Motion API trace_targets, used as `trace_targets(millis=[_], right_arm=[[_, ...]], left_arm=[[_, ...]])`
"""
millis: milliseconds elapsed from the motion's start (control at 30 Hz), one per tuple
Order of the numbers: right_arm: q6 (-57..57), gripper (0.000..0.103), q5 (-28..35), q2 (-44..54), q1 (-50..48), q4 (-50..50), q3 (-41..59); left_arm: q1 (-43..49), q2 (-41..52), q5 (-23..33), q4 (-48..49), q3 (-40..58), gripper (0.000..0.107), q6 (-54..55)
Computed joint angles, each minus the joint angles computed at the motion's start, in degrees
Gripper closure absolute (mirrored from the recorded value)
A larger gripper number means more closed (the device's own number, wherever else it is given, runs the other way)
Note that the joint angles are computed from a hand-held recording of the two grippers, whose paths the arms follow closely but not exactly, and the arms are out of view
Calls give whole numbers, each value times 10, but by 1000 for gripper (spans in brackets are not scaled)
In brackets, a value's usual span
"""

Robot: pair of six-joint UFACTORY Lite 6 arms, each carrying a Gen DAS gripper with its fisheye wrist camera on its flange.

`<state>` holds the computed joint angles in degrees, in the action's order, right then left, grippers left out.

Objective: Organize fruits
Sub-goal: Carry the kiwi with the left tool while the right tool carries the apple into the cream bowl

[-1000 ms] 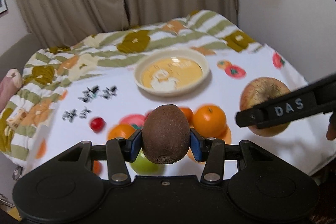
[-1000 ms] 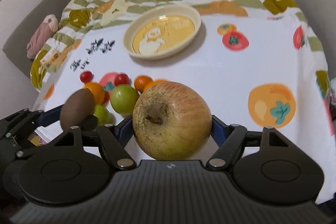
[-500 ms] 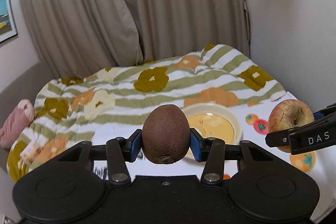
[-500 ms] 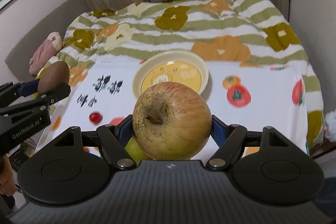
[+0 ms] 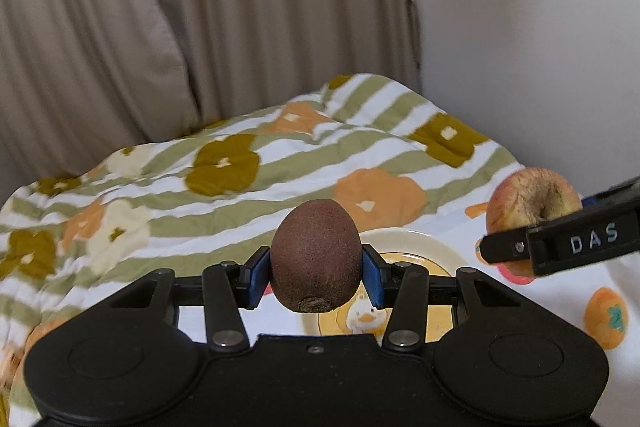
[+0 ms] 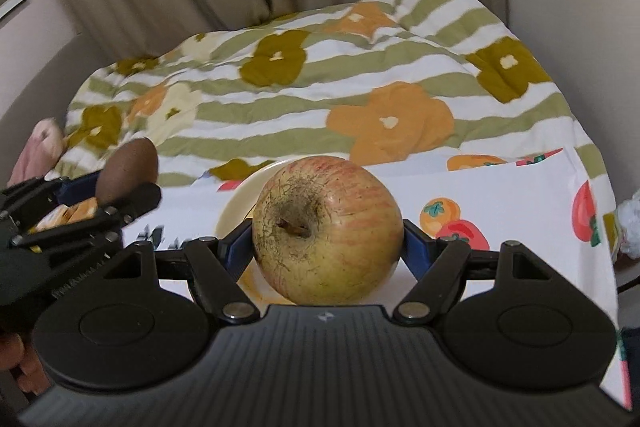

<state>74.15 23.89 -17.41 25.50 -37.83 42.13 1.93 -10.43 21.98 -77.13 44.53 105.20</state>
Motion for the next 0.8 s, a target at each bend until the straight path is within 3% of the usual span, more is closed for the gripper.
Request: trace_targets(millis=[200,433,800], right_arm=[[124,13,-35,129,-40,-96,55],[221,13,-49,223,-60,-163,86],[256,13,-54,265,-57,-178,97]], left_arm=[[-33,186,6,-175,86,55,238],[-62,331,5,-273,159,55,391],[-86,403,-14,-298,194,54,455]])
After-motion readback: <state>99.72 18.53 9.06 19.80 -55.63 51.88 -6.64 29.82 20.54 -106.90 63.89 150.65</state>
